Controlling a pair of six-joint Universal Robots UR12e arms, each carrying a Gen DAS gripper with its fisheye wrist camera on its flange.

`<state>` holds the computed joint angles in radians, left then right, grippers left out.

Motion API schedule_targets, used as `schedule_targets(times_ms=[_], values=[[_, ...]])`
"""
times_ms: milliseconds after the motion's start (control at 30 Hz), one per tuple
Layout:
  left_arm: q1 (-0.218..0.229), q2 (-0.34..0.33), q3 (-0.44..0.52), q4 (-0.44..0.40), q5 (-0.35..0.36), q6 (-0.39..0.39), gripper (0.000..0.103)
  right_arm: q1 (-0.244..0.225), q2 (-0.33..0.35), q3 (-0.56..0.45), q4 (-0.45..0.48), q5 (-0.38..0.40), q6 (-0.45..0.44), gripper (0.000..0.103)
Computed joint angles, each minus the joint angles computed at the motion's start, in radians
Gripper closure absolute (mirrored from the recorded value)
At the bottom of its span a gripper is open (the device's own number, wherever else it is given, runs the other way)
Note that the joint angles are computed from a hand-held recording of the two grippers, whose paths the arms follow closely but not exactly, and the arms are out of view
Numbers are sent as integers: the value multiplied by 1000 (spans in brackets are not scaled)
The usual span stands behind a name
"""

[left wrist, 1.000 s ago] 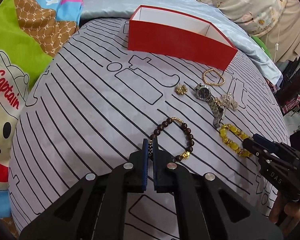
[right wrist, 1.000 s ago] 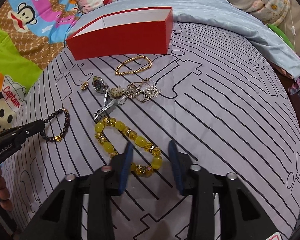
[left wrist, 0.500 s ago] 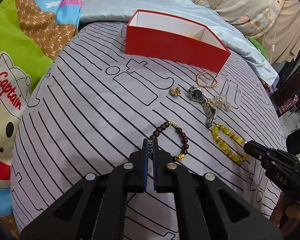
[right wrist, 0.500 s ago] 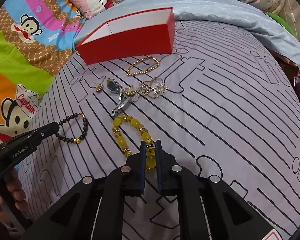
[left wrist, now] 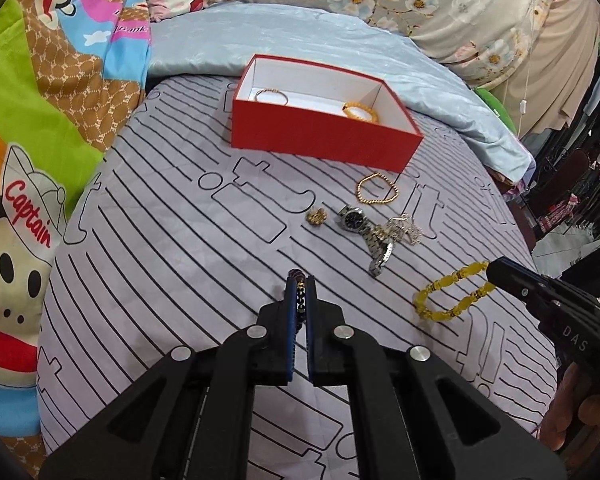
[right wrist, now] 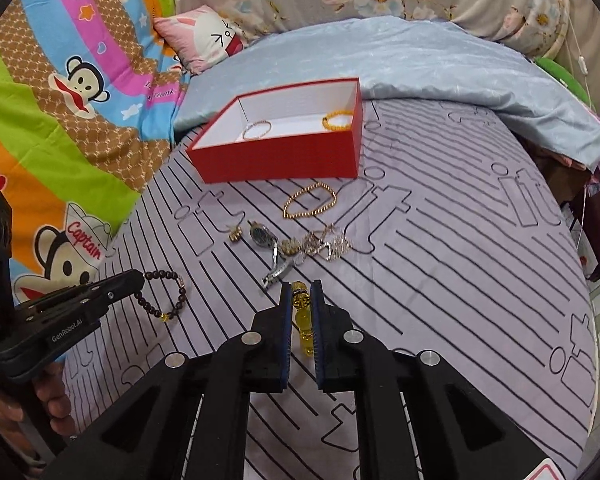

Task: Organize jewelry
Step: 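Carry both bead bracelets into the red box and open both tools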

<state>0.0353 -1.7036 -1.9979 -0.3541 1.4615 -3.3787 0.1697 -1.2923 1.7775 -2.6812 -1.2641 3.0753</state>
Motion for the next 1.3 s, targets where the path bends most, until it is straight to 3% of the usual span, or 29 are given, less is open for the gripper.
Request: schedule_targets(times_ms=[400, 667, 1033, 1300], values=[[-4, -6, 55, 17, 6, 41, 100, -6, -1, -41, -54, 0, -14, 94], [3, -42, 131, 61, 1, 58, 100, 1, 35, -116, -84, 1, -38, 94], [21, -166, 302, 70, -13, 57, 100, 27, 169, -327, -75, 2, -41, 94], [30, -277, 417, 20, -40, 47, 100, 45, 297, -491, 24, 17, -44, 94]])
